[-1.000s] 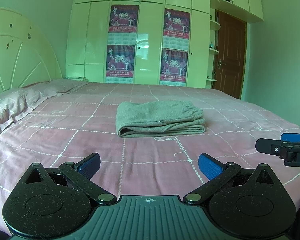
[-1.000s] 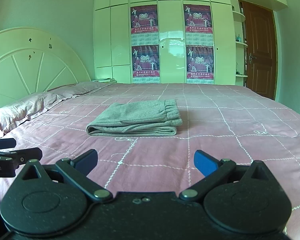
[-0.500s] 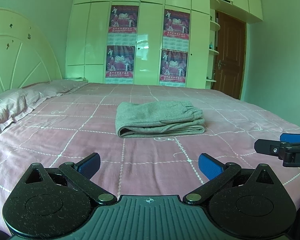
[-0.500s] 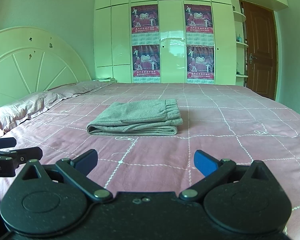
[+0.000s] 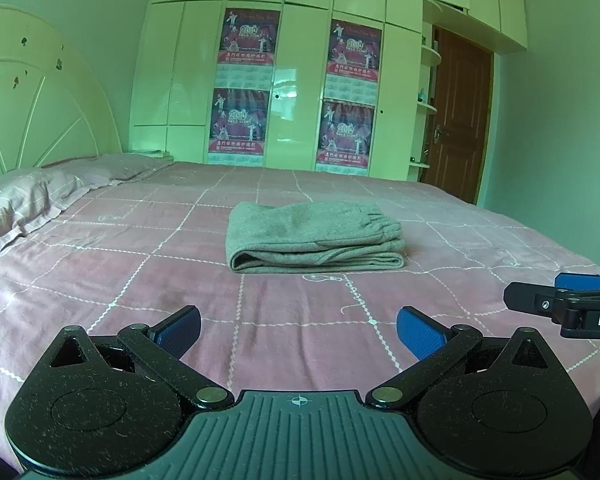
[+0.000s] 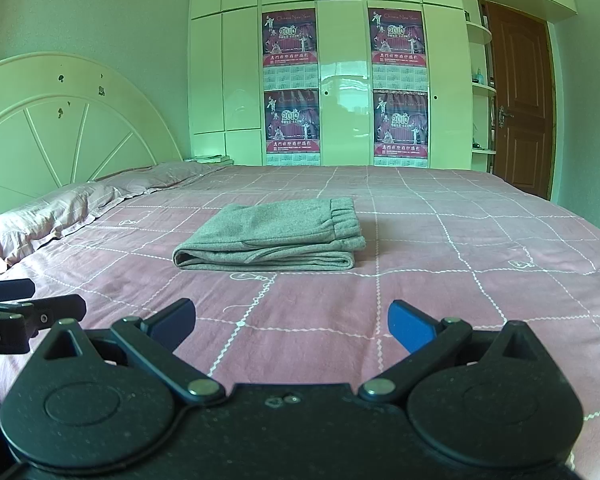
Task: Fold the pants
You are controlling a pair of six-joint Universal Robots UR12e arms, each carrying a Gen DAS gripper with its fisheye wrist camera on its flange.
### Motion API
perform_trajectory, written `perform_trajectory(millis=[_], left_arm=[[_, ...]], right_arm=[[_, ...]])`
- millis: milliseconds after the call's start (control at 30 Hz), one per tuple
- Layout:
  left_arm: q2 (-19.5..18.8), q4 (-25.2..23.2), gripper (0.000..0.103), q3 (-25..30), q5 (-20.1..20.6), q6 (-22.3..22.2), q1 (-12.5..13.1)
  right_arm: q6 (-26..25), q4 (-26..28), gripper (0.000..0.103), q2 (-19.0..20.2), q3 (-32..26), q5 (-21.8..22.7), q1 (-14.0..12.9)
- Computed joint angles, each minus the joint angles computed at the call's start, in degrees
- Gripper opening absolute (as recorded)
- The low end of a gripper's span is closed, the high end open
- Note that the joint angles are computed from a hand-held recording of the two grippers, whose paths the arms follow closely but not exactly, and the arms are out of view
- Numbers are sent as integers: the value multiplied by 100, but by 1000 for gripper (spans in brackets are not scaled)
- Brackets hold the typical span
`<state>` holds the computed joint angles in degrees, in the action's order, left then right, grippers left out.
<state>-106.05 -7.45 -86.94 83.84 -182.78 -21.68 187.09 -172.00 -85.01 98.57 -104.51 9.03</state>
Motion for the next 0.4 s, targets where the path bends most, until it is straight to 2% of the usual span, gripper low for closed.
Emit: perform_trajectory(millis=[400], left_arm=[[-28, 54, 103, 6, 34, 20, -11]], right_arm=[[-22, 21, 97, -9, 21, 52, -23]])
